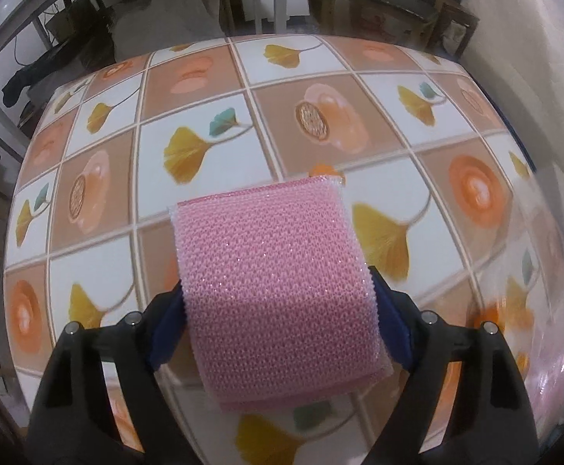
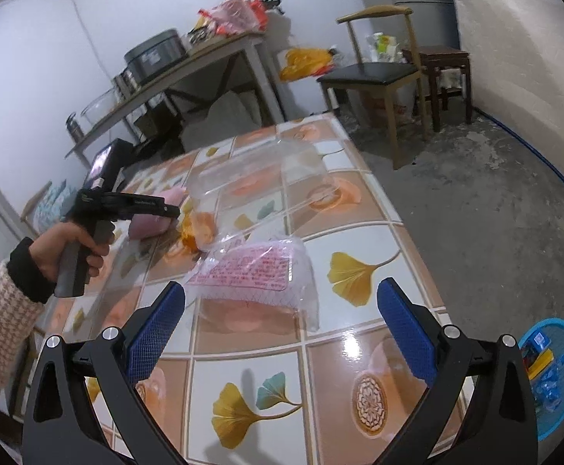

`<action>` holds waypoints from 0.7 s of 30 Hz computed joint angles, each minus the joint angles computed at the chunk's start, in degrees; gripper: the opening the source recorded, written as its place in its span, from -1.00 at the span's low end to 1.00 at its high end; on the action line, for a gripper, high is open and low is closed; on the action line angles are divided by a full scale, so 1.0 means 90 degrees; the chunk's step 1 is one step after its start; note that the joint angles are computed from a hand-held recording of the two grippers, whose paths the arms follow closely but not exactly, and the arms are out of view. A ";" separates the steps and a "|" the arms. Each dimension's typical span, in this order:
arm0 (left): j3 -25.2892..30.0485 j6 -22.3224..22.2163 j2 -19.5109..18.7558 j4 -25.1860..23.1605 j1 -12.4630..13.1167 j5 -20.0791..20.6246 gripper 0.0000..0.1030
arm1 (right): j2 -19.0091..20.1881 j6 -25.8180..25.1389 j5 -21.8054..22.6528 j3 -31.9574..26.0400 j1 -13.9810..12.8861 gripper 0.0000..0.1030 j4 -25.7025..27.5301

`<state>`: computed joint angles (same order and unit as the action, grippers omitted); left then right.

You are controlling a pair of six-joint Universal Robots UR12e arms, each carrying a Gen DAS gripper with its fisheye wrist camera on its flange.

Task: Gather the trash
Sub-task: 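Grasp the clear bag with pink print with the right tool while the left tool holds the sponge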

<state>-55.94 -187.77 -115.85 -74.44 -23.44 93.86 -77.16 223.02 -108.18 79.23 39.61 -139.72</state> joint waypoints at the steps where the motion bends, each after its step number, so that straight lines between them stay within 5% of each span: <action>1: -0.0138 0.0050 0.0088 0.0084 0.0011 -0.0042 0.55 | 0.0016 -0.0084 0.0138 -0.0032 -0.0031 0.87 0.0023; 7: -0.1309 0.0256 0.0855 0.0748 0.0051 -0.0427 0.55 | 0.0135 -0.0161 0.0708 -0.0239 -0.0256 0.77 0.0210; 12: -0.2346 0.0070 0.1576 0.1406 0.0109 -0.0818 0.55 | 0.0204 0.0500 0.1947 -0.0155 -0.0618 0.50 -0.0192; 17: -0.3197 -0.0176 0.2155 0.2127 0.0142 -0.0985 0.55 | 0.0356 0.0898 0.2264 -0.0347 -0.0667 -0.50 0.0417; 21: -0.3688 -0.0177 0.2480 0.2598 0.0225 -0.1278 0.55 | 0.0333 0.1119 0.2219 -0.0352 -0.0500 -0.67 0.0628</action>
